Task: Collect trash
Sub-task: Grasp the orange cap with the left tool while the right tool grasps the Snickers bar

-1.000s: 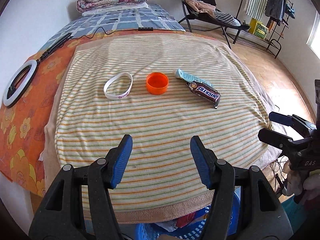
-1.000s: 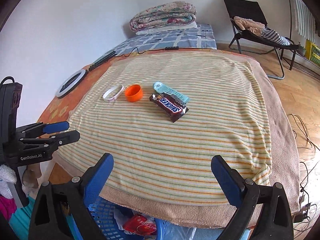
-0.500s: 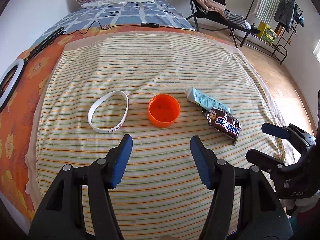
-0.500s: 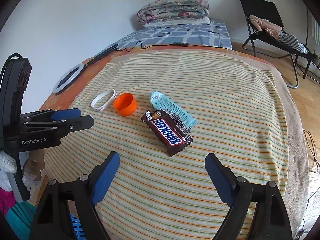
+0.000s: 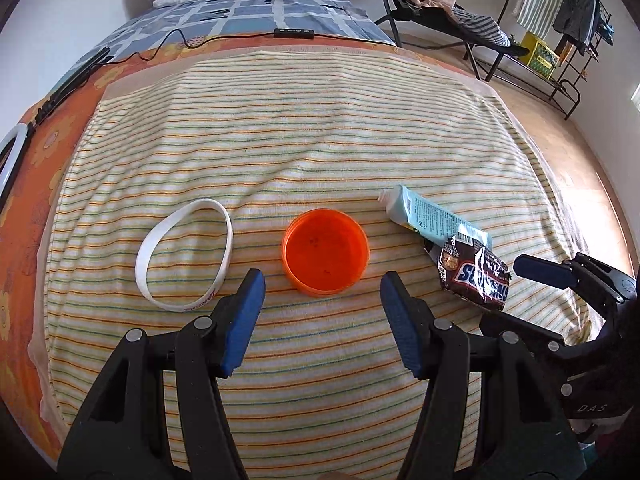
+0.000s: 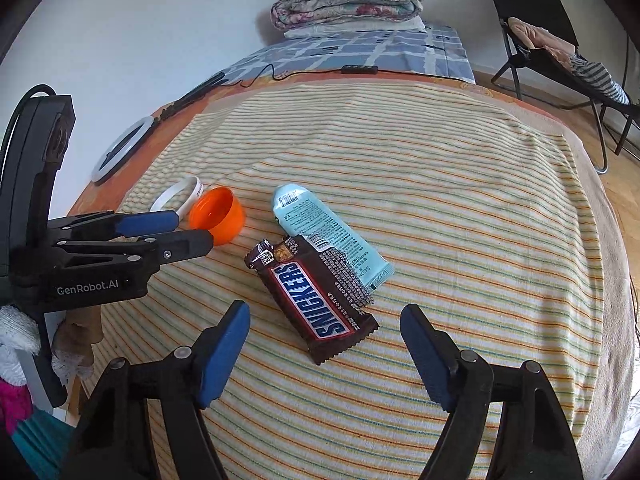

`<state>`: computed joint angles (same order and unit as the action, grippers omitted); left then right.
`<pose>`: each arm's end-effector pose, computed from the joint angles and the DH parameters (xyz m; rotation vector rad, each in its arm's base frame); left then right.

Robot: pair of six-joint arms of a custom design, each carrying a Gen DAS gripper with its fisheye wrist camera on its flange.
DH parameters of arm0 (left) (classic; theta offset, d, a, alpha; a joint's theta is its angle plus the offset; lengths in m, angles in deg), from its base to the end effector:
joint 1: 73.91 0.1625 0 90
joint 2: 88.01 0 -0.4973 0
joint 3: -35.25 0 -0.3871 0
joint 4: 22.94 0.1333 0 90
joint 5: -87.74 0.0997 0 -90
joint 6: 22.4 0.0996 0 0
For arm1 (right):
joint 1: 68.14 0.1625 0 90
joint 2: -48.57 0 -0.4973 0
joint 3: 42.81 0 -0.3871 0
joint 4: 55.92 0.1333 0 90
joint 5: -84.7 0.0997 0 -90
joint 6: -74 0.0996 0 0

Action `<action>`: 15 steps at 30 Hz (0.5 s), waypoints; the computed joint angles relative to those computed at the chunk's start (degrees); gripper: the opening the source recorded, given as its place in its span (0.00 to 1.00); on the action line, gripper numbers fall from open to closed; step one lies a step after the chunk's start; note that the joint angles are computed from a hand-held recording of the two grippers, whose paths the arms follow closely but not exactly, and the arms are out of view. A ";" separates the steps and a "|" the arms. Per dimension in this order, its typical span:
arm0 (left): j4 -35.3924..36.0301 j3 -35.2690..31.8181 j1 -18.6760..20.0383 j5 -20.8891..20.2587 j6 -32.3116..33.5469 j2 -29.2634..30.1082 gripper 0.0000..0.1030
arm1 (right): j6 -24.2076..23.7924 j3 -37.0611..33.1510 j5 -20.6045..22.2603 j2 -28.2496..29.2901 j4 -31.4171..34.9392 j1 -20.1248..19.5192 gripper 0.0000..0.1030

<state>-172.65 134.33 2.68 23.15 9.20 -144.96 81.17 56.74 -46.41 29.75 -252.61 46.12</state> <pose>0.0134 -0.7028 0.2640 0.9258 2.4751 -0.3091 0.3312 -0.5698 -0.0829 0.1550 -2.4601 0.7943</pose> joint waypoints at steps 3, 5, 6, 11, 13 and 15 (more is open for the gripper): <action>-0.90 -0.31 0.03 0.23 0.41 0.53 0.59 | 0.16 -0.03 1.55 -0.04 0.52 -0.52 0.72; -1.21 -0.59 0.06 0.28 0.60 0.85 0.54 | 0.40 -0.07 2.87 -0.16 1.21 -0.81 0.70; -0.98 -0.83 0.12 0.10 0.54 0.97 0.52 | 0.45 -0.09 3.53 -0.17 1.41 -0.91 0.68; -2.01 -1.00 0.15 -0.01 1.15 1.44 0.47 | -0.18 -1.49 3.11 0.65 3.02 -0.67 0.67; -3.18 -0.53 0.00 0.27 2.13 1.47 0.47 | -0.33 -2.06 2.82 0.98 3.46 -0.70 0.67; -3.99 -0.19 -0.08 0.44 2.95 1.49 0.46 | -0.46 -2.86 2.25 1.37 3.98 -0.71 0.67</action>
<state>-176.64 134.15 2.61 23.59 12.15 -143.47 80.71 53.89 -44.16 31.13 -248.63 45.41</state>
